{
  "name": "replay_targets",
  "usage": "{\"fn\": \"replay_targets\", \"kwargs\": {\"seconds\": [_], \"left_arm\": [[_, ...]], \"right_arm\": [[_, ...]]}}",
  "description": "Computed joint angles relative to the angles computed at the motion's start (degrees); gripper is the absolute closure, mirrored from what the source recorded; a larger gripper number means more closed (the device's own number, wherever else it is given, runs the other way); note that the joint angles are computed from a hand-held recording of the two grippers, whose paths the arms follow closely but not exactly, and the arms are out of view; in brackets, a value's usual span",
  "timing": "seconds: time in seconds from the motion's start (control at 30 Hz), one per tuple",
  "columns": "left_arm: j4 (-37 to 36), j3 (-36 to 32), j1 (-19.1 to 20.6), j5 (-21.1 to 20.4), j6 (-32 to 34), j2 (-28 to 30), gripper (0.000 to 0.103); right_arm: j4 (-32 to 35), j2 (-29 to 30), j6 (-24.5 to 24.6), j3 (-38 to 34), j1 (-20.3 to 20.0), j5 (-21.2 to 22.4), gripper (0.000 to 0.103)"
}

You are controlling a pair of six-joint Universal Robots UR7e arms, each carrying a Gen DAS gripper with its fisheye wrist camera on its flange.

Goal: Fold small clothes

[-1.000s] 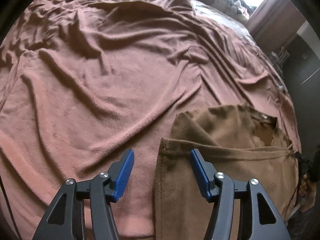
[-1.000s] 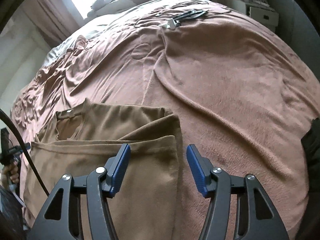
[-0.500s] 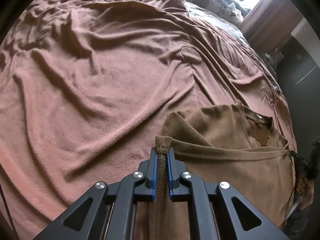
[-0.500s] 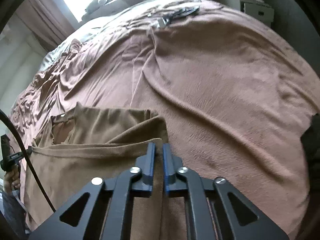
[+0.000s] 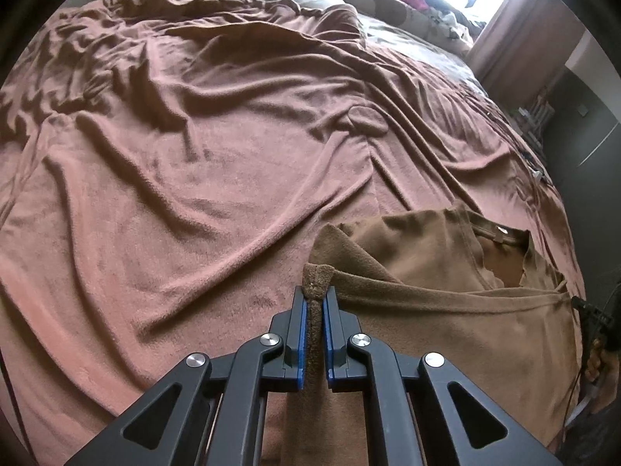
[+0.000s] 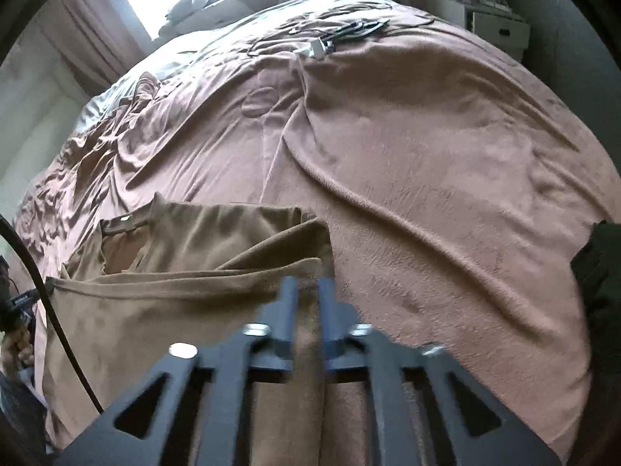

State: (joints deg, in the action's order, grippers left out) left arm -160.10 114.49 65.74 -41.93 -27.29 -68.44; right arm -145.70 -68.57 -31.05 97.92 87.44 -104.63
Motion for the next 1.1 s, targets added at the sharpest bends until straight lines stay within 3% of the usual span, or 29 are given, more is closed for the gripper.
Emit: {"fn": "replay_targets", "kwargs": {"seconds": [0.07,0.2,0.23,0.3,0.37,0.6,0.77,0.93,1.03,1.07,1.1], "left_arm": [[-0.06,-0.04,0.01,0.16,0.42,0.09,0.096],[0.45,-0.46,-0.05,0.3,0.75,0.34,0.096],[0.76,-0.56,-0.06,0.53,0.84,0.37,0.096],[1.2,-0.65,-0.22,1.0,0.8,0.44,0.096],[1.44,-0.65,-0.4,1.59,0.77,0.54,0.096],[-0.27,0.43,-2.23,4.37,0.63,0.41,0.096],[-0.82,1.2,-4.06,6.56,1.26,0.05,0.096],[-1.06,1.24,-4.22,7.09,1.14,0.46,0.096],[-0.37,0.98,-3.9,6.95,0.64,0.78,0.096],[-0.29,0.9,-3.83,6.91,0.54,0.8,0.096],[-0.36,1.02,-3.84,6.86,0.42,0.69,0.096]], "right_arm": [[-1.43,0.46,-0.5,0.06,0.1,-0.14,0.051],[-1.96,1.6,-1.79,-0.31,0.16,-0.59,0.052],[-1.88,1.88,-2.01,-0.33,0.08,-0.86,0.056],[-0.53,2.5,-2.24,-0.88,0.05,-1.66,0.084],[-2.72,2.59,-3.52,-0.35,0.31,-2.74,0.093],[-8.99,0.65,-4.9,2.78,1.41,-4.64,0.103],[-9.8,-2.69,-3.83,5.13,1.22,-2.01,0.103],[-10.83,-3.52,-3.94,6.18,1.23,-2.43,0.103],[-5.17,-2.69,-0.22,3.87,0.71,-2.07,0.103],[-3.28,-2.43,0.95,3.16,0.32,-1.11,0.095],[-2.04,-2.03,1.5,2.34,0.11,-0.24,0.076]]}}
